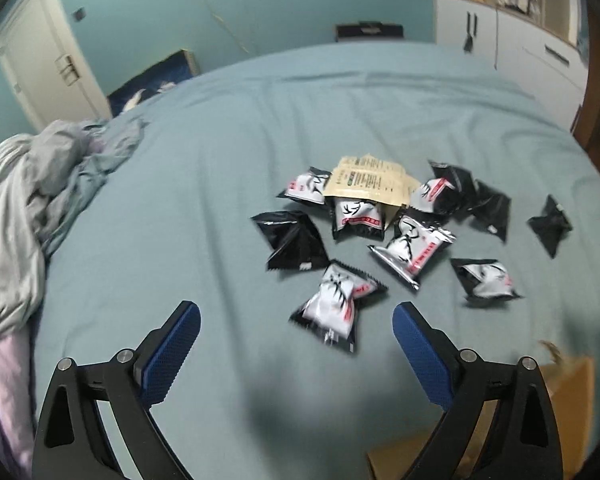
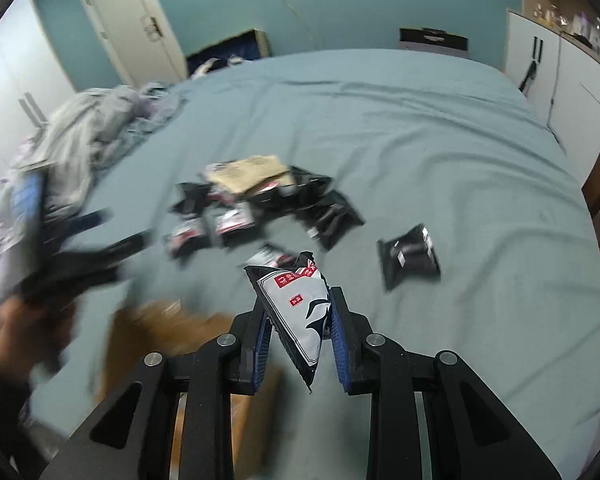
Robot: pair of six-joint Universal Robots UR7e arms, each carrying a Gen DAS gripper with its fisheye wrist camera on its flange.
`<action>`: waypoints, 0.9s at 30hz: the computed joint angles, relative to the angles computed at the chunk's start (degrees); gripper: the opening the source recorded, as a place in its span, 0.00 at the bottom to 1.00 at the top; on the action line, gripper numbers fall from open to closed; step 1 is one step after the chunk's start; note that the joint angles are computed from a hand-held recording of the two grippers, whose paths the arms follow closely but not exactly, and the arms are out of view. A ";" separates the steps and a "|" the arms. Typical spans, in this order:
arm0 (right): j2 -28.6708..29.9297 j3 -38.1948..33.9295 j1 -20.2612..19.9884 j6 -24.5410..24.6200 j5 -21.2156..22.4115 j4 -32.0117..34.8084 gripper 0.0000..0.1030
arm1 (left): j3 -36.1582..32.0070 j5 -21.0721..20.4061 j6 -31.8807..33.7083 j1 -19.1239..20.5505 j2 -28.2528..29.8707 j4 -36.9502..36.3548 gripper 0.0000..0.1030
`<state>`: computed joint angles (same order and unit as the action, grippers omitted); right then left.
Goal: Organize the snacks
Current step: 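Drop the right tool's packet into the box while the left tool grasps a packet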
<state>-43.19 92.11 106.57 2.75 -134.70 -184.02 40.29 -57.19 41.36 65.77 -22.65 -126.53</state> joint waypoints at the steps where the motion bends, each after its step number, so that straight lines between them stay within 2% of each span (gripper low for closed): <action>1: -0.88 2.48 1.09 0.09 -0.12 -1.56 0.24 | -3.59 0.30 0.28 0.18 2.49 2.58 0.96; 4: -3.08 9.48 3.11 2.94 1.27 -5.16 0.24 | -10.04 1.33 1.04 0.44 7.34 7.78 0.96; 6: -3.66 13.34 4.23 5.38 1.66 -7.83 0.25 | -11.40 1.69 1.45 0.61 8.65 10.00 0.96; 8: -3.43 15.54 4.85 5.30 0.74 -11.17 0.25 | -11.70 2.51 1.70 0.92 9.37 11.94 0.95; 9: -3.11 16.30 4.92 4.94 0.26 -12.62 0.25 | -12.95 3.15 1.03 1.09 10.12 14.14 0.91; 11: -2.95 16.36 4.52 6.24 -0.96 -11.40 0.25 | -21.42 0.40 -4.10 1.88 13.18 23.20 0.86; 12: -2.70 15.83 4.16 6.64 -1.08 -10.66 0.25 | -26.13 -0.57 -6.13 2.13 14.99 27.35 0.74; 13: -2.13 14.99 3.76 6.47 -1.30 -10.53 0.25 | -28.87 -0.77 -7.97 2.26 15.80 29.10 0.50; 14: -1.53 13.92 3.41 6.20 -1.72 -9.88 0.25 | -29.21 -0.58 -8.59 2.28 15.63 29.15 0.41; 15: -1.22 13.17 3.28 6.15 -1.86 -9.06 0.25 | -30.82 -0.63 -9.44 2.35 15.95 30.55 0.40; 16: -0.76 12.48 2.93 5.94 -1.60 -8.51 0.25 | -31.97 -1.23 -10.38 2.51 15.93 31.66 0.32; 17: -0.88 12.66 3.36 6.46 -1.90 -7.78 0.25 | -31.99 -2.09 -11.25 2.73 15.33 32.09 0.31; 18: -0.48 12.26 3.25 6.10 -2.12 -7.49 0.25 | -31.29 -2.67 -12.11 2.87 14.48 32.06 0.30; 22: 1.55 9.80 4.35 4.85 -3.32 -6.91 0.25 | -20.05 -4.01 -14.44 2.91 6.87 26.73 0.30; 27: 2.64 9.63 4.76 2.59 -4.46 -9.02 0.25 | -3.57 -5.95 -11.51 1.72 -3.93 17.28 0.29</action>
<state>-40.54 101.74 111.33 5.33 -139.16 -193.04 36.72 -63.14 29.86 67.49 -26.58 -109.25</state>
